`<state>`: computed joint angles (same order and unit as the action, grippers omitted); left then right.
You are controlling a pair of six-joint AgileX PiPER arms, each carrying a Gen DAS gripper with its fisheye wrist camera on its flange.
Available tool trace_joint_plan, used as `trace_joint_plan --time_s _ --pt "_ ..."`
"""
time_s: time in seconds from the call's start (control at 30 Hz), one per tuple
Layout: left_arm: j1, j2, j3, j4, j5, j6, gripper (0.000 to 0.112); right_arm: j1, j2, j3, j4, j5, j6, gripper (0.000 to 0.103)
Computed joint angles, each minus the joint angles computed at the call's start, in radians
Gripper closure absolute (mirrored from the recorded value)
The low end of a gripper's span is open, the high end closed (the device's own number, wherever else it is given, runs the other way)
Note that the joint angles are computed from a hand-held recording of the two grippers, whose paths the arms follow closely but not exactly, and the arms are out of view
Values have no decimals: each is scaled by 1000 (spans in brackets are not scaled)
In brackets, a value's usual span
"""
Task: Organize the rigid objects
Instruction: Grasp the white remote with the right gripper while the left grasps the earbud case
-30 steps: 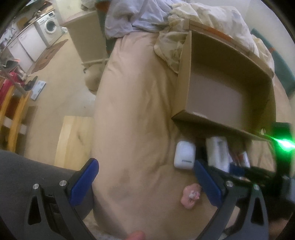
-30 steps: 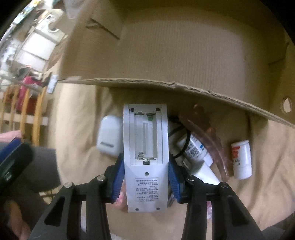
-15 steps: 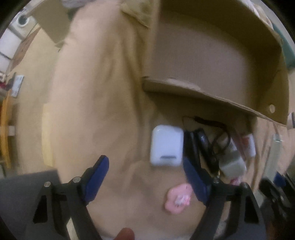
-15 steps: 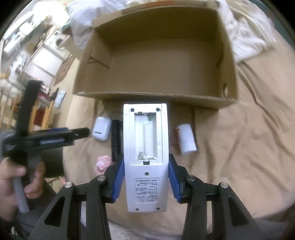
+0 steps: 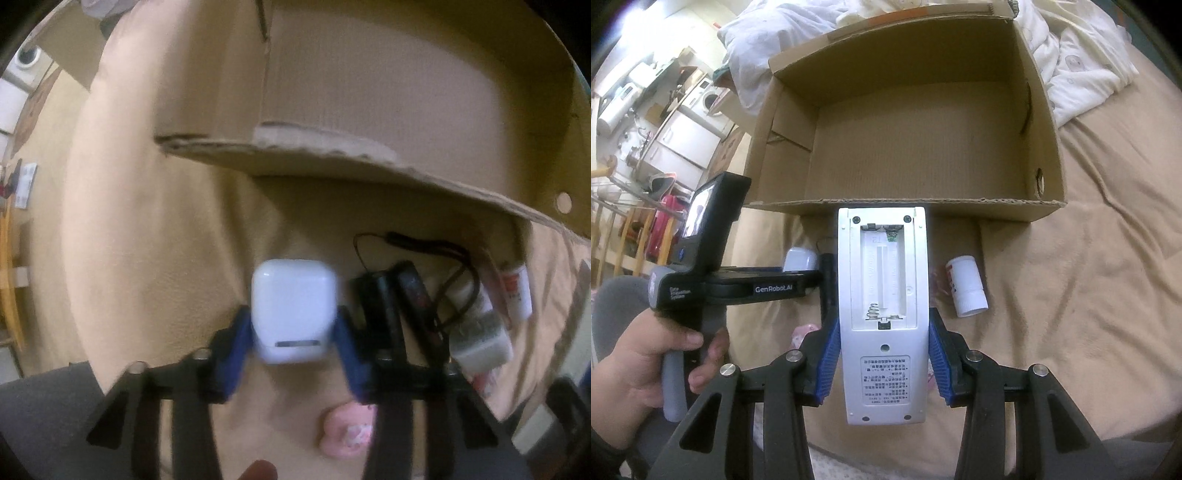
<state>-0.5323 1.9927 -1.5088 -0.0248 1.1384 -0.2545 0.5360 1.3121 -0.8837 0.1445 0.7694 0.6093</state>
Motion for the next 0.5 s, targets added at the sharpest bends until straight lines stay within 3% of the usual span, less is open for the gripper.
trace_joint_plan --time_s 0.17,0.5 --pt "13 -43 74 -16 -50 1 73 7 -3 -4 3 21 6 57" --pt "23 -308 260 18 -99 4 73 32 -20 -8 -9 22 19 57"
